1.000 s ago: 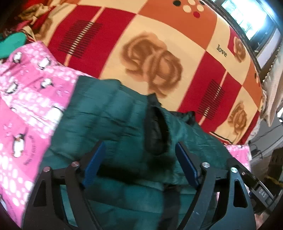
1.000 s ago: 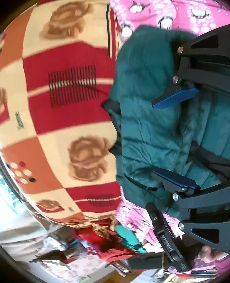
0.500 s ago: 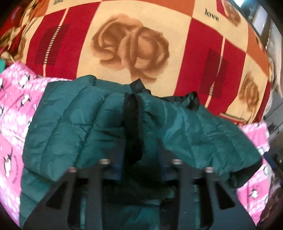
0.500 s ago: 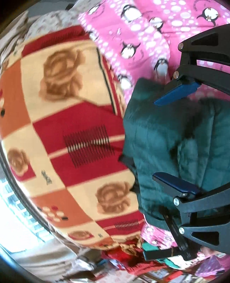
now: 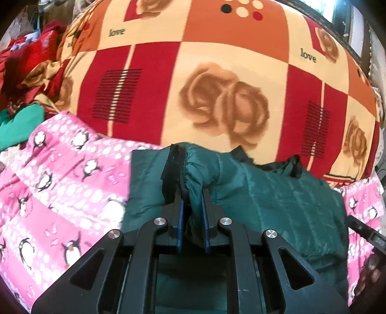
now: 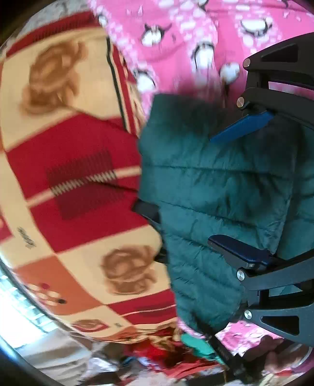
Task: Fold large clothes
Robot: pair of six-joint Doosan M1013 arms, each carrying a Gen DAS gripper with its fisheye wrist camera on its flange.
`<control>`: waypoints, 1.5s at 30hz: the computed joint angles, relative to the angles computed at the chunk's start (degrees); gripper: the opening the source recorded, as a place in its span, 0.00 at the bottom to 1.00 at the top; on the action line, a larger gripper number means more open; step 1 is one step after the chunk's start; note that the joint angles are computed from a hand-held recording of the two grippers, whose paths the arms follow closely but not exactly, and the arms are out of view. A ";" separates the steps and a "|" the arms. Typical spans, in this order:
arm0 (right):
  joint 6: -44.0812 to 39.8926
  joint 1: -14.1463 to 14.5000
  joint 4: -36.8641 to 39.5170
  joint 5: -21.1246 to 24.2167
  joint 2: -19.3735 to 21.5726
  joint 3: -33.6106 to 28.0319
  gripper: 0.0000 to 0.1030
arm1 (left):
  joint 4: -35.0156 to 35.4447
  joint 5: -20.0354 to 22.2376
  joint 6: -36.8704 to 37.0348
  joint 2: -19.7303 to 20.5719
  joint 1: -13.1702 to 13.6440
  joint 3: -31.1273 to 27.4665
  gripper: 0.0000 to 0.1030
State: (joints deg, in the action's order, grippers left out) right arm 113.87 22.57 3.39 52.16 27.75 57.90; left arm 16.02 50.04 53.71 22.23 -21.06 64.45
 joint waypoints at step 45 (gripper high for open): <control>-0.58 2.21 -9.93 1.24 3.39 -4.82 0.87 | 5.91 5.64 -0.41 5.90 -1.51 -3.95 0.79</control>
